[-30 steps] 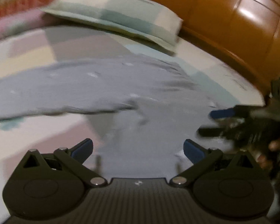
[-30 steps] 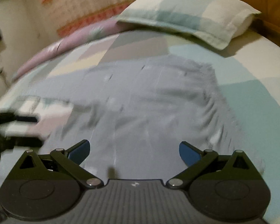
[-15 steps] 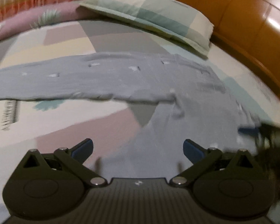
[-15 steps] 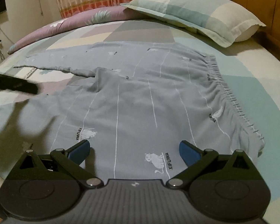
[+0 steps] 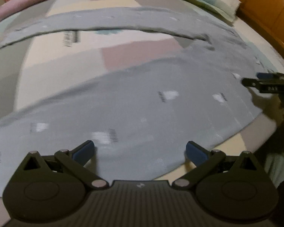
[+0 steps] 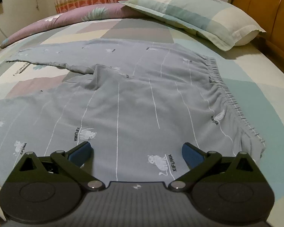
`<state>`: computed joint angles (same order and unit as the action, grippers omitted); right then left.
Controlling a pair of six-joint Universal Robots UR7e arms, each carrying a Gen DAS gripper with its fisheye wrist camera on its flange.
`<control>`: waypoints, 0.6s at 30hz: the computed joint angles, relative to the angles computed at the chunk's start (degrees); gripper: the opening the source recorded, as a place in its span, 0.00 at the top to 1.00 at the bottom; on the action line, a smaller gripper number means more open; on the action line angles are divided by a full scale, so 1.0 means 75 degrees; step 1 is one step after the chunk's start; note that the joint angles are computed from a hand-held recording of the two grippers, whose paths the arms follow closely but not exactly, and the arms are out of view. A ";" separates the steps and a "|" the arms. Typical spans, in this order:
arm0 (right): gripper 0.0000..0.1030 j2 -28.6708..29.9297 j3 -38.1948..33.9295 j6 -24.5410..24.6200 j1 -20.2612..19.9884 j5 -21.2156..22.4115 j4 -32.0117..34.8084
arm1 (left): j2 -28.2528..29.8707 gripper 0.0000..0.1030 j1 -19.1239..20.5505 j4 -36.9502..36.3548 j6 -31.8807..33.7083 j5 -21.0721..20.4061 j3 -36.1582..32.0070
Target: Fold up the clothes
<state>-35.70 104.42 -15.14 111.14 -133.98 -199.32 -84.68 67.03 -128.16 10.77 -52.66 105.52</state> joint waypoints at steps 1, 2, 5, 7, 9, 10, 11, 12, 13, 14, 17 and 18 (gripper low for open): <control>0.00 -0.0016 -0.0037 0.0072 0.0027 -0.0060 0.0156 | 0.0033 0.01 0.0031 -0.0132 0.0076 0.0093 -0.0125; 0.00 -0.0036 -0.0079 0.0153 0.0057 -0.0125 0.0335 | 0.0081 0.01 0.0065 -0.0242 0.0139 0.0176 -0.0269; 0.00 -0.0121 -0.0170 0.0263 0.0144 -0.0132 0.0744 | 0.0422 0.01 0.0188 -0.0458 0.0336 0.0326 -0.0909; 0.00 -0.0132 -0.0206 0.0091 0.0217 0.0065 0.0605 | 0.0903 0.01 0.0284 -0.0757 0.0789 0.0301 -0.1590; 0.00 -0.0076 -0.0337 -0.0097 0.0292 0.0209 0.0507 | 0.1415 0.01 0.0373 -0.1050 0.1256 0.0286 -0.2317; 0.00 -0.0002 -0.0452 -0.0233 0.0325 0.0283 0.0416 | 0.1764 0.01 0.0426 -0.1309 0.1590 0.0343 -0.2725; 0.00 0.0078 -0.0593 -0.0300 0.0341 0.0368 0.0399 | 0.2183 0.01 0.0507 -0.1570 0.1979 0.0353 -0.3233; 0.00 0.0157 -0.0740 -0.0351 0.0353 0.0455 0.0401 | 0.2599 0.01 0.0588 -0.1786 0.2335 0.0342 -0.3755; 0.00 0.0237 -0.0889 -0.0400 0.0364 0.0542 0.0405 | 0.3024 0.01 0.0683 -0.1951 0.2639 0.0316 -0.4276; 0.00 0.0310 -0.1049 -0.0400 0.0364 0.0636 0.0496 | 0.3528 0.01 0.0799 -0.2116 0.2989 0.0314 -0.4888; 0.00 0.0562 -0.1567 -0.0448 0.0364 0.0881 0.0789 | 0.4999 0.01 0.1160 -0.1992 0.3453 0.0305 -0.6869; 0.00 0.0640 -0.1722 -0.0497 0.0365 0.0939 0.0878 | 0.5487 0.01 0.1296 -0.1715 0.3430 0.0239 -0.7595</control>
<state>-30.90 91.51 -18.87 113.88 -126.94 -192.73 -43.53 76.75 -141.02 36.49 -50.87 48.56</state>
